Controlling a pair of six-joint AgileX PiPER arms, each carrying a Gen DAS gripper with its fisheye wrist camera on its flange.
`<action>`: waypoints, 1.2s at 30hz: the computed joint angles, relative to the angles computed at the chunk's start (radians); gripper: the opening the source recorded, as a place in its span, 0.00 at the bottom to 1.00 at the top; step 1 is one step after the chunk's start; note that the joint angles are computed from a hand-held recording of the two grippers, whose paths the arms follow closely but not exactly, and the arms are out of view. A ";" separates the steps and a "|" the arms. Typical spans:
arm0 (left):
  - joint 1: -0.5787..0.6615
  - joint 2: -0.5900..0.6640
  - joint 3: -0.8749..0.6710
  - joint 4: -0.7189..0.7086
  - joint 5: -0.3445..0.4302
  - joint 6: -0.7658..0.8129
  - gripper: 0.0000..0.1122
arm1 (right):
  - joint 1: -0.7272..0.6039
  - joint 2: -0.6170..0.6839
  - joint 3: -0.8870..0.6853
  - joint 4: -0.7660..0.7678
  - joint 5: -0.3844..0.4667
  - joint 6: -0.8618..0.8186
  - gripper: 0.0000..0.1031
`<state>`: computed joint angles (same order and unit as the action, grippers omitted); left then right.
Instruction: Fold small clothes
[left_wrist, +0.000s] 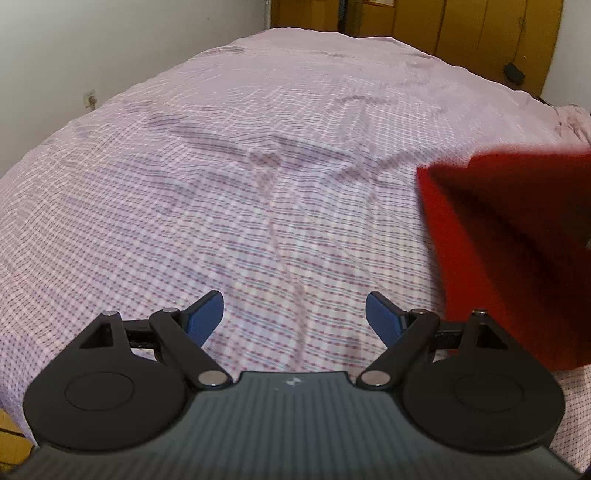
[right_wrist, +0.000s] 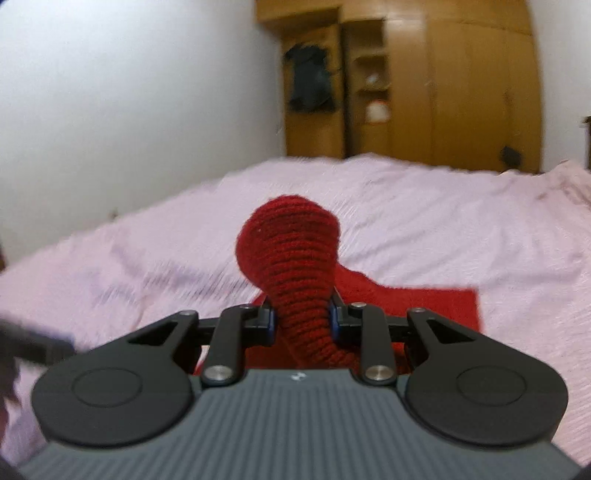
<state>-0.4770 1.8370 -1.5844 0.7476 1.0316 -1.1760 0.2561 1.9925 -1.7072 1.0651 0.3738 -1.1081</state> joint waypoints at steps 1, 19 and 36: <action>0.003 -0.006 0.009 0.001 -0.001 -0.004 0.78 | 0.007 0.007 0.005 -0.047 0.015 0.043 0.28; -0.046 -0.020 -0.059 0.010 -0.007 0.058 0.78 | -0.202 -0.074 0.024 0.085 0.450 0.242 0.46; -0.057 0.454 -0.908 -0.224 0.170 0.360 0.78 | -0.341 -0.028 -0.063 -0.140 0.411 0.643 0.48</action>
<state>-0.5340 2.2913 -2.4926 0.5241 1.2020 -0.8157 -0.0845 1.9643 -1.7706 0.9248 0.7847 -0.4648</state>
